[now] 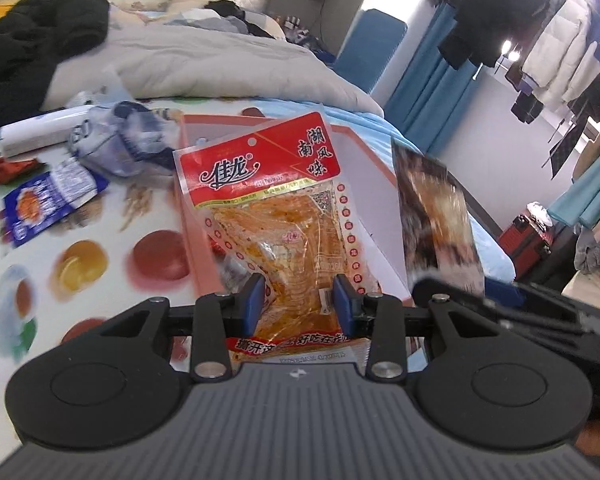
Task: Organize snacks
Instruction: 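Carry both held packets over the pink box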
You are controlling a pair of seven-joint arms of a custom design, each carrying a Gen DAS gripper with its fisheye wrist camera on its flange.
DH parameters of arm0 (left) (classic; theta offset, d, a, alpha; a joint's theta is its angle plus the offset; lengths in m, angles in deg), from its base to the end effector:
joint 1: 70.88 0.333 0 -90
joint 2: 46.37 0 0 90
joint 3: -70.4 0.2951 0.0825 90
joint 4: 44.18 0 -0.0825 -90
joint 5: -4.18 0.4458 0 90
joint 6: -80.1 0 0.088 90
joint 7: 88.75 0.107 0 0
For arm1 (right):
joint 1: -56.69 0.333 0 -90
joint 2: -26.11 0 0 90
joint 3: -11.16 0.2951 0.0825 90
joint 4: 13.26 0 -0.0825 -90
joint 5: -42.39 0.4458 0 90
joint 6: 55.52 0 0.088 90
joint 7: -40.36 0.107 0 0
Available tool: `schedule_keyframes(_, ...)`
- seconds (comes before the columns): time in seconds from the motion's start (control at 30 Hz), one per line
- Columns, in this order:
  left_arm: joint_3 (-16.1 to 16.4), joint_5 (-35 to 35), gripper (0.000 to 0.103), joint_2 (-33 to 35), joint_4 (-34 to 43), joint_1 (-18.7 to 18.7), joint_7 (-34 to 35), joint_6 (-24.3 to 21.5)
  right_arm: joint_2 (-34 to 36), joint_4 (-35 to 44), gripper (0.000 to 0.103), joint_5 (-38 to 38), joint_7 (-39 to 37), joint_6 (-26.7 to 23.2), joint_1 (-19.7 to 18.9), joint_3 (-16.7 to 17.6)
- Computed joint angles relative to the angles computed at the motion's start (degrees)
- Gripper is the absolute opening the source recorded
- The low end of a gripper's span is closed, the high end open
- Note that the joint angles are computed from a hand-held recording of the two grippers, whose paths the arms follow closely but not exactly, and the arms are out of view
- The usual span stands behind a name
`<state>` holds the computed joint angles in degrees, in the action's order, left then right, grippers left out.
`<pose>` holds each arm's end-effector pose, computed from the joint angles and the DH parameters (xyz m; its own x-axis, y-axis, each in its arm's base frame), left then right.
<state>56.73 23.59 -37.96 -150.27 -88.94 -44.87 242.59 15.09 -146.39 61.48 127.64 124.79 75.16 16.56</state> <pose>0.5912 -0.3771 0.4975 -0.1418 -0.9360 0.3222 -0.7176 -0.1270 -0.6847 0.5422 0.2101 0.4856 0.2509 -0.9424 -0.2212 -0.5708 0.0405 -0.8201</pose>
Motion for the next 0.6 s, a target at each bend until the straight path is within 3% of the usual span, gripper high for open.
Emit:
schedule_keyframes(0.1, -0.51, -2.8, 0.043, 6.08, 7.06, 0.66, 4.66, -1.38, 4.11, 4.7, 0.06, 2.08, -3.38, 0.63, 1.78, -2.37)
schedule_keyframes(0.2, -1.68, -6.94, 0.043, 11.75, 13.54, 2.13, 10.28, -2.18, 7.32, 9.43, 0.06, 10.54, -12.61, -0.14, 4.52, -5.75)
schedule_keyframes(0.4, -1.86, -11.2, 0.043, 22.38, 26.34, 2.38, 15.94, -5.95, 15.28, 17.86, 0.06, 5.7, -10.28, -3.28, -0.99, -3.11)
schedule_keyframes(0.6, -2.26, -14.26, 0.043, 31.5, 37.47, 2.24, 21.4, -11.28, 21.46, 23.75, 0.061, 2.41, -6.95, -7.58, -3.33, -2.58)
